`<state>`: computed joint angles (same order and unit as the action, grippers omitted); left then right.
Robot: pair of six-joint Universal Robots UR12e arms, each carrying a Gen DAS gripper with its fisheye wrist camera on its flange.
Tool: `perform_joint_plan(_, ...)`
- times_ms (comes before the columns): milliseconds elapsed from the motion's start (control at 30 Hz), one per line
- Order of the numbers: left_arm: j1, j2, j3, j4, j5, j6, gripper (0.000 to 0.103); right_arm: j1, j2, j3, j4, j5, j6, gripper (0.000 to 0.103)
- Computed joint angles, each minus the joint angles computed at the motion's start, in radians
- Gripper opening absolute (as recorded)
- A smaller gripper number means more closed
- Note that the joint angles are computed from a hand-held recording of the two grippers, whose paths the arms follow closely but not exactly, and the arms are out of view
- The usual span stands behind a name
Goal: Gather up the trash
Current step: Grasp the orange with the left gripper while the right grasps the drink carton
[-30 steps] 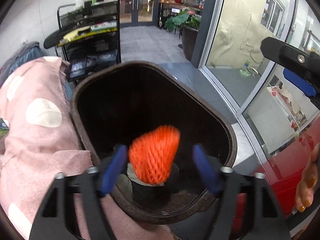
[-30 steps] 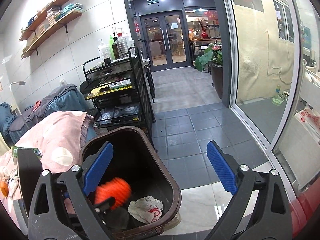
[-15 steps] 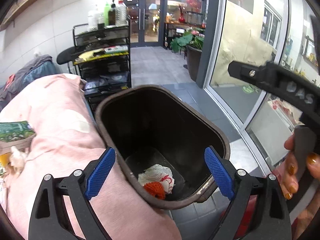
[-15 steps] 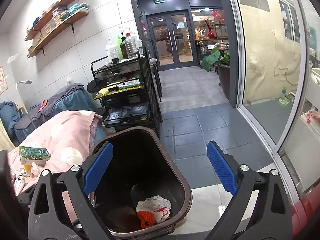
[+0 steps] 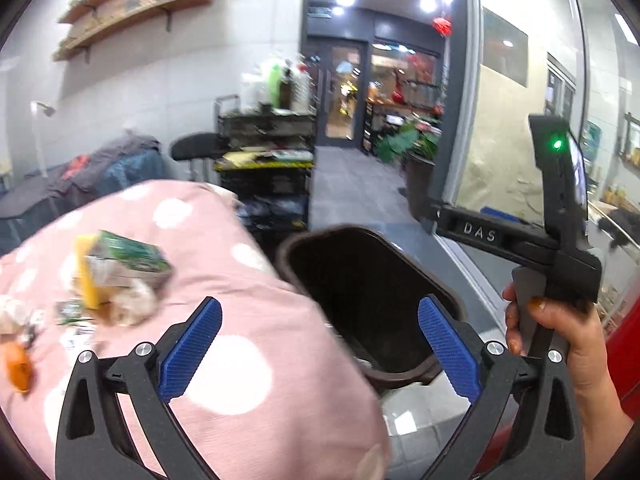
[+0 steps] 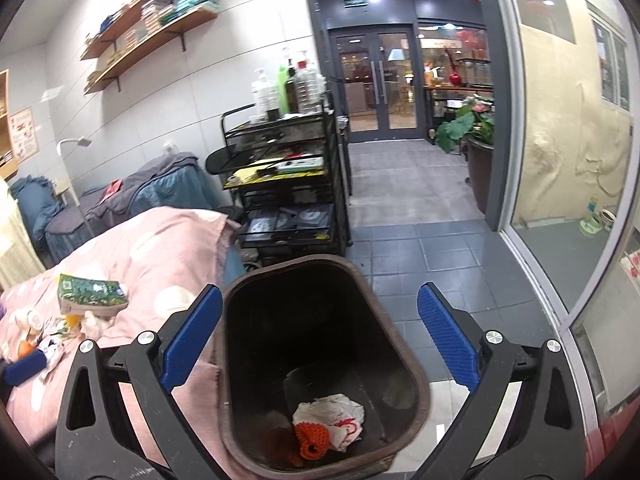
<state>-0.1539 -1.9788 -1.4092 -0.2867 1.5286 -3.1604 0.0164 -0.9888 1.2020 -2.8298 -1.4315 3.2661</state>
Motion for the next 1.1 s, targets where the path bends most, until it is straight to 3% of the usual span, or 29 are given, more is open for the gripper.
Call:
perform_joint_plan(500, 0.088, 0.103, -0.169, 0.095, 0.216, -0.146, 0.097, 0.096, 0.037, -0.070, 0.098, 0.183, -0.162, 0.096)
perform_joint_plan(800, 0.168, 0.155, -0.248, 0.007, 0.328, -0.263, 0.097, 0.168, 0.069, -0.149, 0.185, 0.255, -0.271, 0.096)
perform_joint_plan(933, 0.205, 0.164, -0.257, -0.051, 0.327, -0.285, 0.097, 0.206, 0.094, -0.198, 0.215, 0.219, -0.314, 0.096)
perform_joint_plan(1100, 0.235, 0.160, -0.246, -0.130, 0.315, -0.281, 0.097, 0.258, 0.175, -0.355, 0.363, 0.082, -0.370, 0.096)
